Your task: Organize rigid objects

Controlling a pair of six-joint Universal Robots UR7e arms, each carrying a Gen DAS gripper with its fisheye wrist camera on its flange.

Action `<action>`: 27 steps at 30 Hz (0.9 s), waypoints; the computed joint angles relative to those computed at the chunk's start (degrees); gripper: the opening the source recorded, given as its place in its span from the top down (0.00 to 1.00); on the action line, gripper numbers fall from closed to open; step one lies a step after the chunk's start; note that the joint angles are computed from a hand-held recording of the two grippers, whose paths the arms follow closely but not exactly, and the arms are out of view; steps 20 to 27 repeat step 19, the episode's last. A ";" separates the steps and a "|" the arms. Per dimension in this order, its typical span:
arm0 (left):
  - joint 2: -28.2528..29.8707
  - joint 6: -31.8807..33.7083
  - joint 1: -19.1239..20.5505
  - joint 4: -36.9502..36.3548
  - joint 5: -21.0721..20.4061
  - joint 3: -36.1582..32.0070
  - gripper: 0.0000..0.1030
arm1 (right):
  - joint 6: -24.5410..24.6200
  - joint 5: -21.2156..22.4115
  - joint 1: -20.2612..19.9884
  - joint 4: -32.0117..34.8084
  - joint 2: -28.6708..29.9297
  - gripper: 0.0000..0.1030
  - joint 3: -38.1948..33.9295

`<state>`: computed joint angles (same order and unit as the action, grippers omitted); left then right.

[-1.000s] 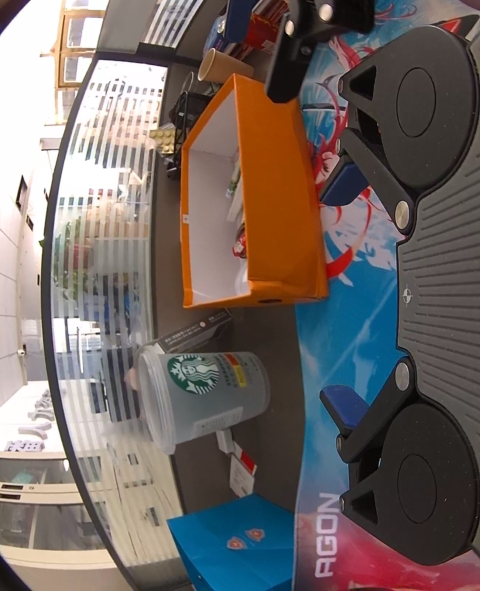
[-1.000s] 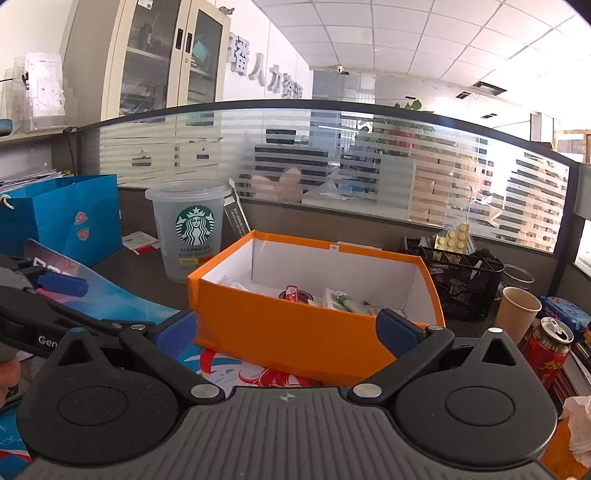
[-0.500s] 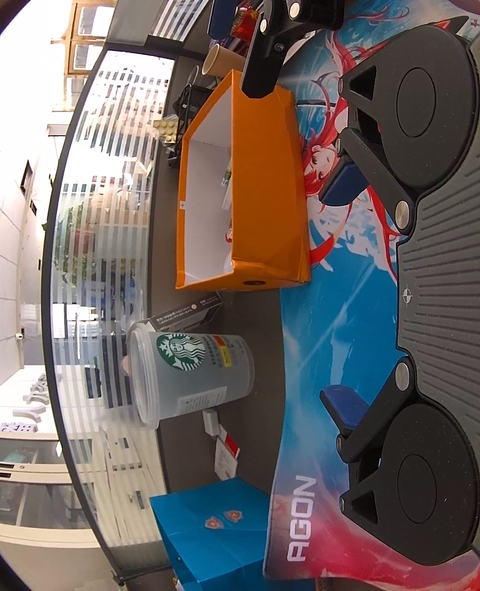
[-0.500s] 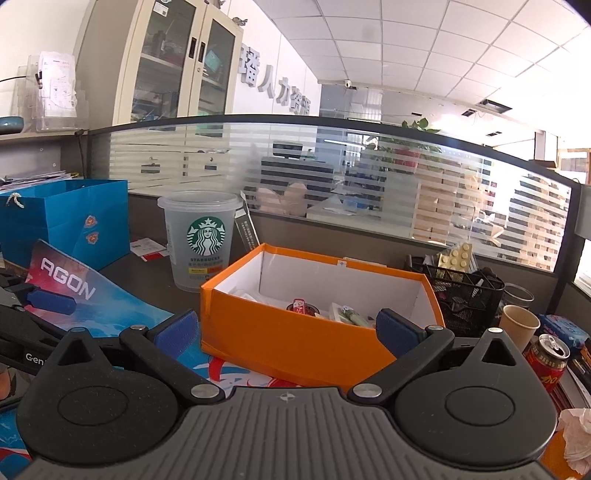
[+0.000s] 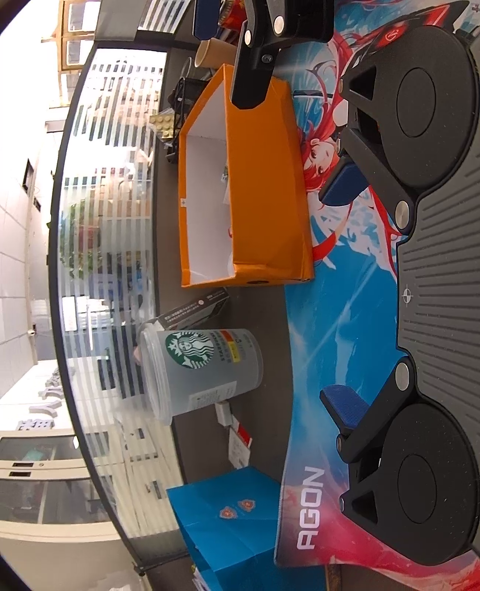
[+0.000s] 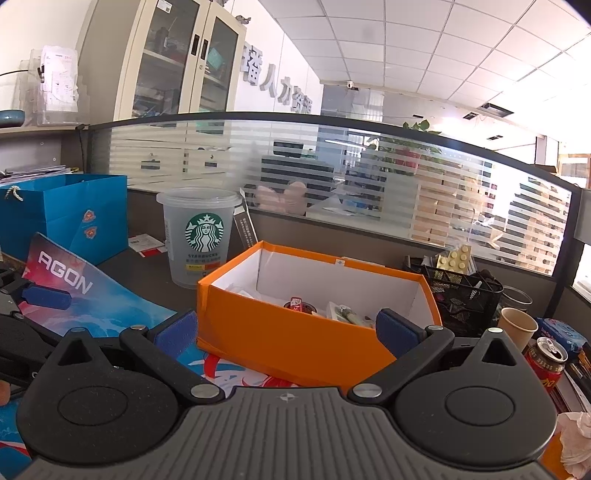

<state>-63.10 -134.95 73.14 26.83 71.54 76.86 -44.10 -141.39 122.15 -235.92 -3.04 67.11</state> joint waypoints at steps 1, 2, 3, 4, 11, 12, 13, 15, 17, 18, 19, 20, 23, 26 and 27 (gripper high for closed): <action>-0.32 0.26 -0.02 -0.78 0.11 0.60 0.00 | -0.03 0.05 -0.02 -0.06 -0.03 0.00 0.08; -0.48 0.43 -0.01 -1.04 0.38 0.87 0.00 | 0.00 0.07 -0.04 -0.03 -0.07 0.00 0.15; -0.32 0.19 0.04 -0.16 0.78 0.45 0.00 | 0.02 0.08 -0.04 0.00 -0.07 0.00 0.17; 0.20 -0.46 0.13 1.67 1.23 -0.60 0.00 | -0.01 0.08 -0.04 0.04 -0.04 0.00 0.11; 2.70 -8.26 3.51 10.89 11.51 -6.66 0.00 | -0.03 0.12 -0.05 0.04 -0.03 0.00 0.14; 2.85 -8.86 3.69 11.09 11.80 -6.92 0.00 | 0.31 0.28 -0.06 -0.18 -0.07 0.00 0.21; 2.82 -9.25 3.59 10.86 11.34 -6.74 0.00 | 0.77 0.38 -0.06 -0.09 -0.19 0.00 0.39; 2.18 -9.14 3.38 8.85 10.41 -5.41 0.00 | 0.46 0.51 -0.10 -0.05 -0.14 0.00 0.31; 1.32 -8.43 3.21 6.37 9.68 -3.82 0.00 | -0.21 0.31 -0.04 -0.19 0.18 0.00 -0.19; 1.27 -8.10 3.13 6.06 9.39 -3.66 0.00 | -0.24 0.40 -0.05 -0.21 0.15 0.00 -0.12; 1.14 -7.92 3.10 6.03 9.22 -3.54 0.00 | -0.22 0.53 -0.05 -0.25 0.12 0.00 -0.01; 1.14 -7.92 3.10 6.03 9.22 -3.54 0.00 | -0.22 0.53 -0.05 -0.25 0.12 0.00 -0.01; 1.14 -7.92 3.10 6.03 9.22 -3.54 0.00 | -0.22 0.53 -0.05 -0.25 0.12 0.00 -0.01; 1.14 -7.92 3.10 6.03 9.22 -3.54 0.00 | -0.22 0.53 -0.05 -0.25 0.12 0.00 -0.01; 1.14 -7.92 3.10 6.03 9.22 -3.54 0.00 | -0.22 0.53 -0.05 -0.25 0.12 0.00 -0.01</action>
